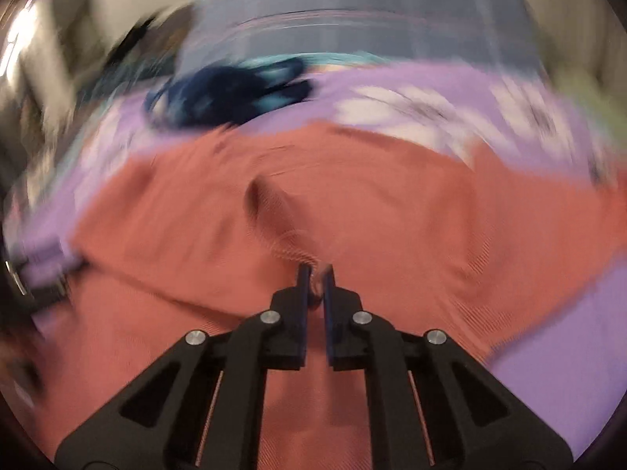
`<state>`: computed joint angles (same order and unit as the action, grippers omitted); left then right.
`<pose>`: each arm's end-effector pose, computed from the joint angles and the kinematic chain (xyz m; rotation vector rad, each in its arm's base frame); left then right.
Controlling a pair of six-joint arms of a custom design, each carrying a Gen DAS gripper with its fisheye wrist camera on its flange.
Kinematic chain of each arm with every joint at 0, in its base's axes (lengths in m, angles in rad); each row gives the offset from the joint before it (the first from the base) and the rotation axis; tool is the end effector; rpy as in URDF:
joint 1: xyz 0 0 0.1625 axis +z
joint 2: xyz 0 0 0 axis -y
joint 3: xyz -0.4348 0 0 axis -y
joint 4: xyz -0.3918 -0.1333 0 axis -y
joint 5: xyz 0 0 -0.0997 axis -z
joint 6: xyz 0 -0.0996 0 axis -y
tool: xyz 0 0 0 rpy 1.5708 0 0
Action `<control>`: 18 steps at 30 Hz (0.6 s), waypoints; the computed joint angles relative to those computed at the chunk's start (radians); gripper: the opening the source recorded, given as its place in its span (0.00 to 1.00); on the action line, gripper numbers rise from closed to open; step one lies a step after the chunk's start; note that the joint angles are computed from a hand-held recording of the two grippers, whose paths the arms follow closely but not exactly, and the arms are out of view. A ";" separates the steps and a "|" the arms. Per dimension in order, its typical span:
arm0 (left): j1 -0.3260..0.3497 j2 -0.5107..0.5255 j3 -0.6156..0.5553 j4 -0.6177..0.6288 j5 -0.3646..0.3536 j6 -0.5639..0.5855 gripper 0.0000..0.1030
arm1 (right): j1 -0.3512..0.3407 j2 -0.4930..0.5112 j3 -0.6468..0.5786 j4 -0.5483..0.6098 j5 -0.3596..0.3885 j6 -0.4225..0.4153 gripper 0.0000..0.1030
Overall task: Fold small clothes
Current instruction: 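Fold the held sleeve and shirt side across the body, open left tool, then move the right tool toward the other sleeve of the shirt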
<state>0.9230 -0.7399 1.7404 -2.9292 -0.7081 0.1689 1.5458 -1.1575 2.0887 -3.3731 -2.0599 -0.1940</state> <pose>-0.2248 -0.6434 0.1001 0.7385 2.1897 -0.6561 0.0730 -0.5419 0.2660 -0.0745 -2.3940 1.0357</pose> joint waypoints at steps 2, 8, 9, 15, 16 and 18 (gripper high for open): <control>0.004 0.003 -0.003 -0.006 -0.018 -0.008 0.76 | -0.058 -0.067 0.033 0.088 0.066 0.096 0.12; 0.020 -0.006 -0.006 0.001 -0.070 -0.036 0.76 | -0.087 -0.103 0.048 0.085 0.184 0.080 0.35; 0.021 -0.005 -0.006 -0.001 -0.072 -0.037 0.77 | -0.076 -0.087 0.033 0.073 0.194 0.046 0.44; 0.022 -0.001 0.001 -0.030 -0.073 -0.027 0.77 | -0.034 0.050 -0.118 0.163 0.092 0.037 0.37; 0.024 -0.001 0.001 -0.031 -0.077 -0.027 0.77 | -0.020 0.075 -0.127 0.122 0.045 0.024 0.17; 0.028 -0.005 0.000 -0.026 -0.088 -0.032 0.77 | 0.005 0.091 -0.135 0.095 0.006 0.002 0.05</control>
<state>0.9512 -0.7450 1.7407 -2.9555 -0.7962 0.1369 1.5511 -1.0664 1.9533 -3.2780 -2.0540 -0.1920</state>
